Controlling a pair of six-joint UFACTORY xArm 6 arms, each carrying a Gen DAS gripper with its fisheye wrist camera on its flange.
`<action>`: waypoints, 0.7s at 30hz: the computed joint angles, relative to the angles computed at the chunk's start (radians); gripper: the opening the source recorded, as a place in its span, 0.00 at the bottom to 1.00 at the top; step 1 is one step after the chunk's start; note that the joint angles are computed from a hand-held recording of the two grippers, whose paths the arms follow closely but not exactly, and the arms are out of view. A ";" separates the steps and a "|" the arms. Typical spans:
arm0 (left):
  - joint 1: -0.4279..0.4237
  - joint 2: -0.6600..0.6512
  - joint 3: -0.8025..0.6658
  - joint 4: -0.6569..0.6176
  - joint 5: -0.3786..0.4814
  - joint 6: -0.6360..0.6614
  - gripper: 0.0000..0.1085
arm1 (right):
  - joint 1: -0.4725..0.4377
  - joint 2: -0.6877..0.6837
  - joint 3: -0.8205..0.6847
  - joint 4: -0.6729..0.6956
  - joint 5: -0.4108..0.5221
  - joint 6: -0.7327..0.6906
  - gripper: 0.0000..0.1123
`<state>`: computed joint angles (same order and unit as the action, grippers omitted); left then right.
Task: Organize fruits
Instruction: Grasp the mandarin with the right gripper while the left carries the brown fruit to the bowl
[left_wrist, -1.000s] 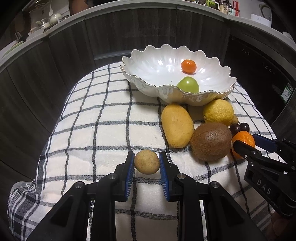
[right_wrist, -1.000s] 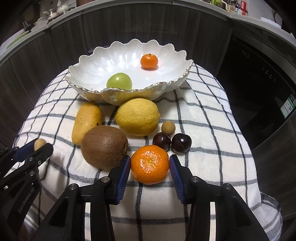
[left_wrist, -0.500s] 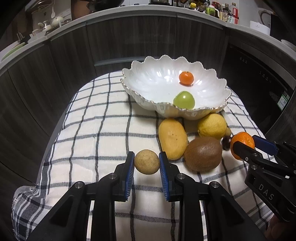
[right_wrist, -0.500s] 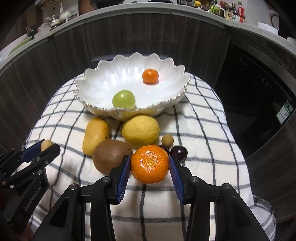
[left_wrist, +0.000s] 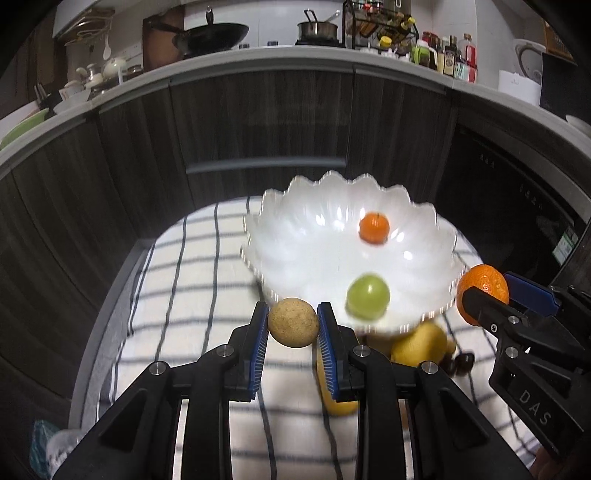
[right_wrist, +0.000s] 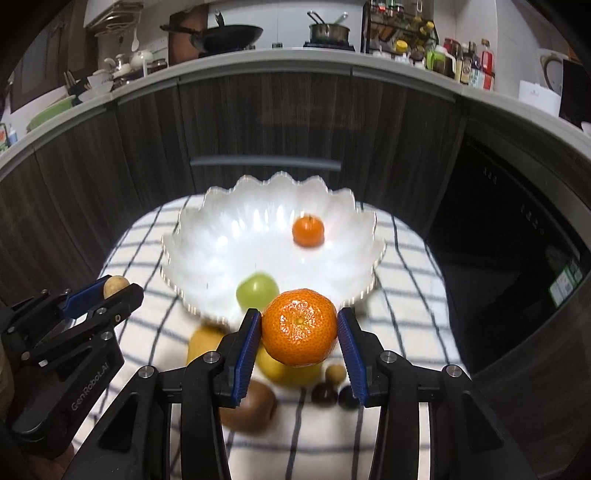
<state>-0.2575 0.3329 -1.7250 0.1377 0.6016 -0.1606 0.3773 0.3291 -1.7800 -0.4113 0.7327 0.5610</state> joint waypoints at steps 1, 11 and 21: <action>0.001 0.017 -0.027 -0.004 0.004 0.010 0.25 | -0.004 0.015 -0.023 -0.001 0.000 -0.005 0.39; 0.001 0.260 -0.400 -0.057 0.109 0.104 0.25 | -0.028 0.190 -0.284 0.026 0.045 -0.068 0.39; -0.003 0.490 -0.735 -0.078 0.267 0.121 0.25 | -0.048 0.314 -0.426 0.087 0.103 -0.111 0.39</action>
<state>-0.2601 0.8231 -2.4595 0.0596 0.8686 -0.0397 0.3293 0.6428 -2.2064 -0.3240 0.8354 0.4499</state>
